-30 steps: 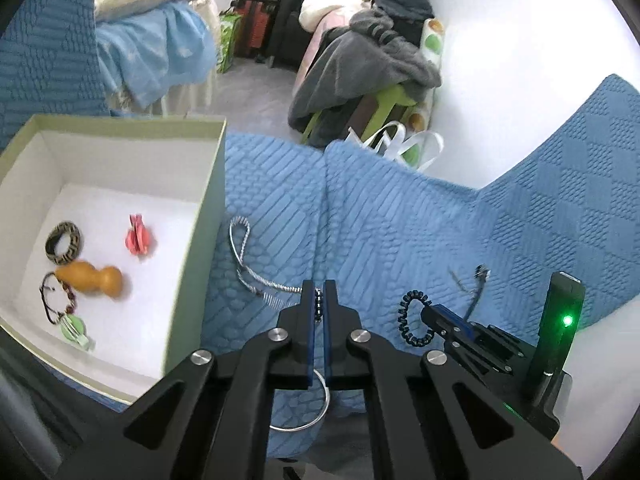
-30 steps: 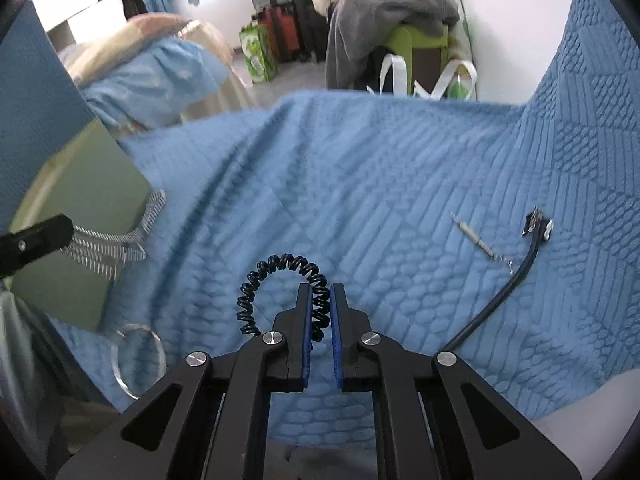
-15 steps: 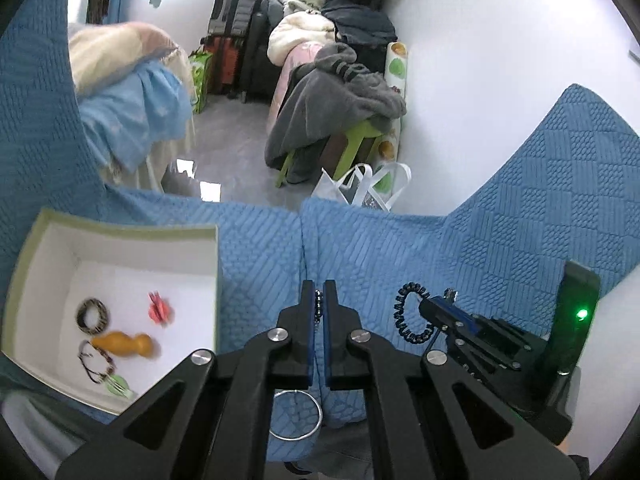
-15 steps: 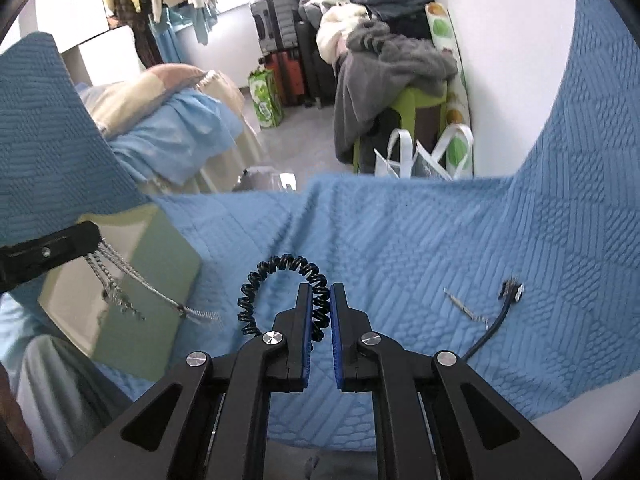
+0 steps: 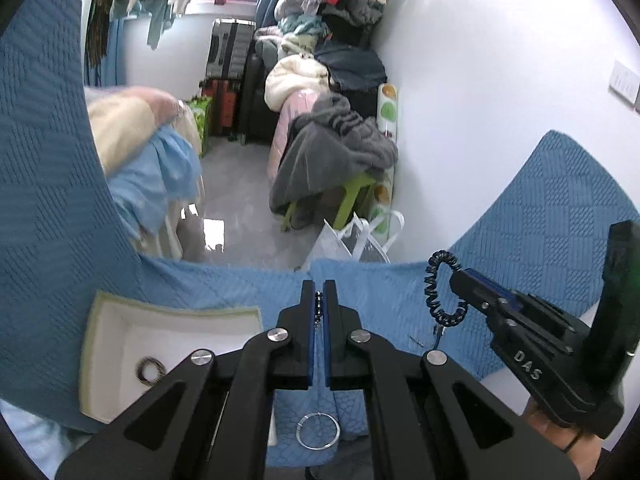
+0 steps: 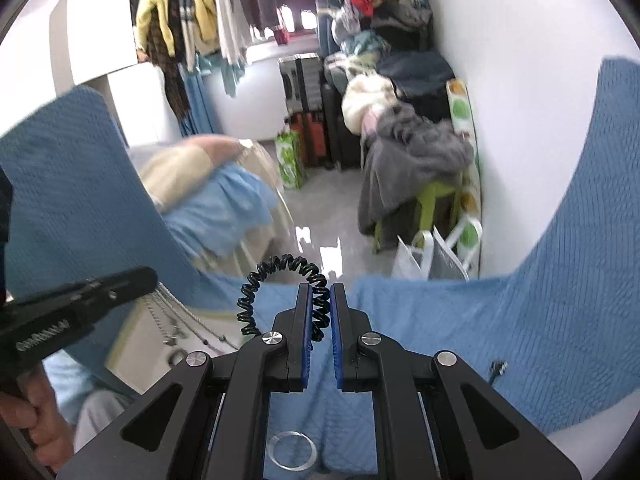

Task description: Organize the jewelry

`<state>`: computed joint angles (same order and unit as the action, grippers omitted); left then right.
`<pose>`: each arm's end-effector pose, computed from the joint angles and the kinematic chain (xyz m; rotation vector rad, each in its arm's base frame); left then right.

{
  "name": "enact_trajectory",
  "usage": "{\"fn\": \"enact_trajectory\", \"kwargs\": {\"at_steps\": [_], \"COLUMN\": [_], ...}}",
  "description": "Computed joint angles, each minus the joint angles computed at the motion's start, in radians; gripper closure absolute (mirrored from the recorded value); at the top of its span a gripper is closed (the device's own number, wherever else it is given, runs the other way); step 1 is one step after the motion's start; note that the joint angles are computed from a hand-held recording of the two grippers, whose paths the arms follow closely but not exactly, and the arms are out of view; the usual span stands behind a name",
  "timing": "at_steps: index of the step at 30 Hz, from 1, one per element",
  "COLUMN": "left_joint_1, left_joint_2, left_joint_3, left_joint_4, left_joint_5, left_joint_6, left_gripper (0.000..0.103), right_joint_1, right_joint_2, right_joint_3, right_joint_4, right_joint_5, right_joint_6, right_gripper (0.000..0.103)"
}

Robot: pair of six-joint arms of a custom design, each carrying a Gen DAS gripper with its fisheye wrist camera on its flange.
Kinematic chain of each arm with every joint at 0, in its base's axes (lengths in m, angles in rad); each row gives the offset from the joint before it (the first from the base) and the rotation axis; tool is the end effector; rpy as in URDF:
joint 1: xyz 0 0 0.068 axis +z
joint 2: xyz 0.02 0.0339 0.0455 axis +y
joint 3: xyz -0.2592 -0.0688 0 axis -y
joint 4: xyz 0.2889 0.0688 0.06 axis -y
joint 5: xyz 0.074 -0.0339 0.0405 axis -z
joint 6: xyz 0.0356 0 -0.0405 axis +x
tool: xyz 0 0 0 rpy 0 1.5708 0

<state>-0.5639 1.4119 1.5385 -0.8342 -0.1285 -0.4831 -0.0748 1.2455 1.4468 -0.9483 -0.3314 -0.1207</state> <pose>0.2907 -0.1784 0.3944 0.0248 2.3039 -0.4019 0.2873 -0.0099 0.4025 -0.2187 2.2738 0.2820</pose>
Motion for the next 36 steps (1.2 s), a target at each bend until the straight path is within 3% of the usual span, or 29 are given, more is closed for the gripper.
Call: {"fn": "enact_trajectory", "kwargs": {"at_steps": [7, 12, 23, 36], "left_joint_1": [0.077, 0.148, 0.308, 0.452], "left_joint_2": [-0.029, -0.082, -0.182, -0.13], "left_joint_3": [0.086, 0.048, -0.181, -0.336], "left_joint_4": [-0.077, -0.087, -0.038, 0.072], "left_joint_5": [0.019, 0.063, 0.174, 0.323], "left_joint_6": [0.084, 0.122, 0.189, 0.248], "left_gripper": [0.101, 0.101, 0.101, 0.101], "right_joint_1": [0.132, 0.231, 0.392, 0.46], "right_joint_2": [0.031, 0.045, 0.067, 0.142], "right_joint_3": [0.151, 0.172, 0.022, -0.12], "right_joint_4": [-0.02, -0.011, 0.064, 0.15], "right_joint_5": [0.045, 0.082, 0.156, 0.196], "right_joint_6": [0.101, 0.145, 0.188, 0.22], "right_gripper": [0.096, 0.096, 0.096, 0.096]}}
